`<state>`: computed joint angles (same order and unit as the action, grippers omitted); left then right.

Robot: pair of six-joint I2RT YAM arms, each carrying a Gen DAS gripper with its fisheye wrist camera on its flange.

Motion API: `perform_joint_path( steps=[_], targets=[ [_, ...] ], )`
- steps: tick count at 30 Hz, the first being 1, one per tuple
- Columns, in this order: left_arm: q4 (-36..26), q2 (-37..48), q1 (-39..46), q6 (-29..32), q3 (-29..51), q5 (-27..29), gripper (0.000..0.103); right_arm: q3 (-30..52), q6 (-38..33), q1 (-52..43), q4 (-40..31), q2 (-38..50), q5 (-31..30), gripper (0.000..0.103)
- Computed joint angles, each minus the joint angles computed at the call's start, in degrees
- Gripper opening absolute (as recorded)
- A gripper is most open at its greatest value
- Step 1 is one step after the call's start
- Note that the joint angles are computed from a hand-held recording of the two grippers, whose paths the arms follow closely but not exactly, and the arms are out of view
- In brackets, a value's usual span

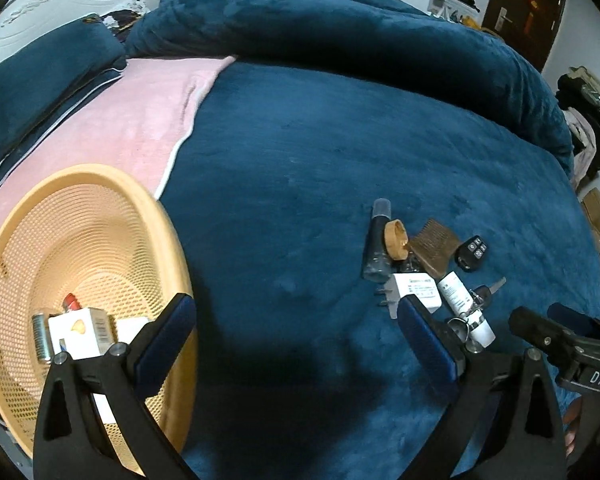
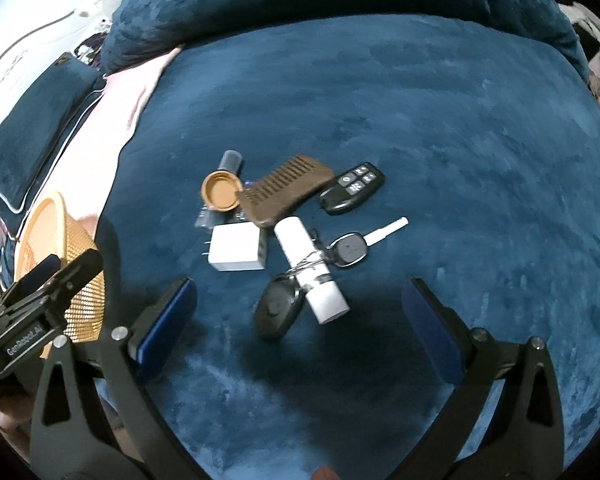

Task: Organize rigid objects
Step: 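Move both open tools over the remaining items on the blue bedspread, then grasp the black spray bottle with the left tool while the right tool grasps the black remote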

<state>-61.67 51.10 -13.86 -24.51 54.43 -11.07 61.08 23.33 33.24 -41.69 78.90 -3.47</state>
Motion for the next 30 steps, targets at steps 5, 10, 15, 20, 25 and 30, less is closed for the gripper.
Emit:
perform_joint_path(
  steps=[5,10,15,20,25,30],
  targets=[
    [2.11,3.46,-3.49,-0.42,0.31,-1.26,0.101,-1.38,-0.43,-3.1,1.68,0.95,-1.82,0.103],
    [5.28,8.3,-5.51,-0.23,0.39,-0.97,0.101,-2.45,-0.51,-5.69,3.29,2.22,-3.14,0.103],
    [8.48,14.57,-5.27,0.52,0.27,0.86,0.101,-3.76,0.24,-7.93,4.97,3.12,-4.54,0.103],
    [11.95,21.1,-2.45,3.36,0.53,2.84,0.098,-4.69,-0.03,-9.53,6.08,3.41,-6.2,0.103],
    [14.46,25.05,-1.2,5.3,0.71,5.57,0.088,-5.18,-0.51,-10.72,6.82,4.07,-7.14,0.103],
    [17.04,27.84,-1.88,6.52,1.8,6.82,0.083,-5.22,-0.46,-11.37,7.47,5.2,-7.66,0.103]
  ],
)
